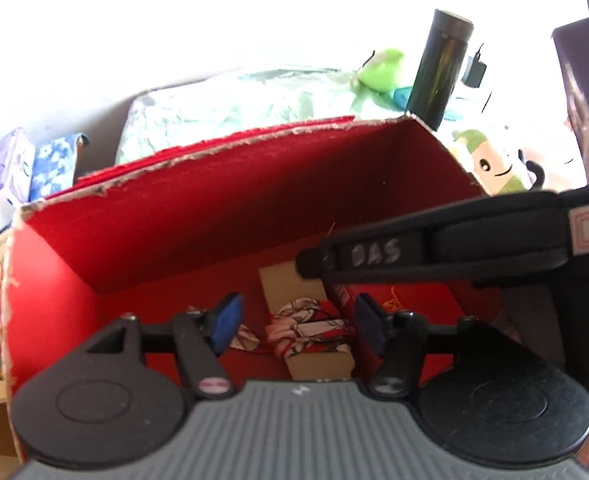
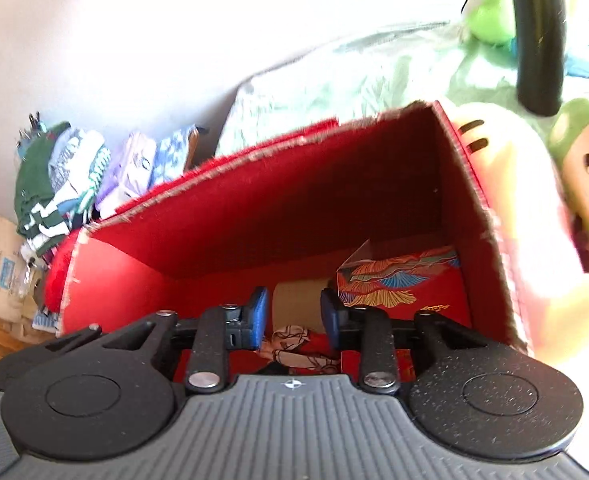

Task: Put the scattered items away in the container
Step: 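Withdraw the right gripper from the red box toward the gourd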

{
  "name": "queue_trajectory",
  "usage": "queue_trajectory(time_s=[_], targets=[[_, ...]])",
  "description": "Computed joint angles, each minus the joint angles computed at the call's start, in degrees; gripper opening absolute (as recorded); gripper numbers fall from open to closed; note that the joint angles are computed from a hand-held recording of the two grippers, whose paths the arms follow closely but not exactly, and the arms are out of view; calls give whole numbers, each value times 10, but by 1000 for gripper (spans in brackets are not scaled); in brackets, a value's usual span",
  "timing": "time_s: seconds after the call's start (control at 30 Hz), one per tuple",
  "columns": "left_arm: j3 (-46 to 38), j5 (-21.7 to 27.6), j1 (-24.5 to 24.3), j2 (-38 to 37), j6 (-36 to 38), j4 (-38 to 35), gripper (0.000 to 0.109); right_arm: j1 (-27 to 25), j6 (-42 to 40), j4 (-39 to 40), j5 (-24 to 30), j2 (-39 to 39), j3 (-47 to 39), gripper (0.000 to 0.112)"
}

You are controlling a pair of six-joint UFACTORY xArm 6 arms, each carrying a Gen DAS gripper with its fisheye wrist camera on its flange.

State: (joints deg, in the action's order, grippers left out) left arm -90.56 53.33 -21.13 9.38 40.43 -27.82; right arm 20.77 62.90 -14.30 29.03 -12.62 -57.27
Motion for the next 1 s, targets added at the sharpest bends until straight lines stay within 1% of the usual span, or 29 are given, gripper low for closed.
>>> queue_trajectory(time_s=[0.07,0.1,0.17,0.27,0.37,0.47,0.6,0.67,0.73,0.8,0.87,0.93,1.0], targets=[[8,4,7,-10,9,-11,63,-2,16,-14,-14,-30,28,33],[12,5,11,-14,10,-15,62,0,37,-38,-12,-33,29,33],[19,3,15,-21,9,-19,61,8,79,-88,2,-36,24,33],[31,-9,14,-29,5,-14,61,16,102,-112,14,-45,31,33],[47,-18,13,-40,3,-12,59,31,142,-156,37,-42,23,33],[77,-44,14,-62,13,-24,59,47,158,-192,58,-41,15,33],[118,-90,15,-99,35,-48,58,59,194,-242,51,-58,23,33],[130,-106,15,-114,35,-52,59,67,206,-260,63,-62,18,34],[131,-103,17,-121,24,-46,61,78,219,-284,83,-68,13,36],[133,-104,17,-127,12,-36,61,87,231,-299,92,-78,16,37],[143,-108,18,-139,16,-36,61,95,240,-308,98,-91,22,39],[155,-112,20,-153,16,-40,62,110,252,-323,119,-104,25,40],[164,-111,23,-166,14,-48,65,124,266,-340,135,-119,32,40]])
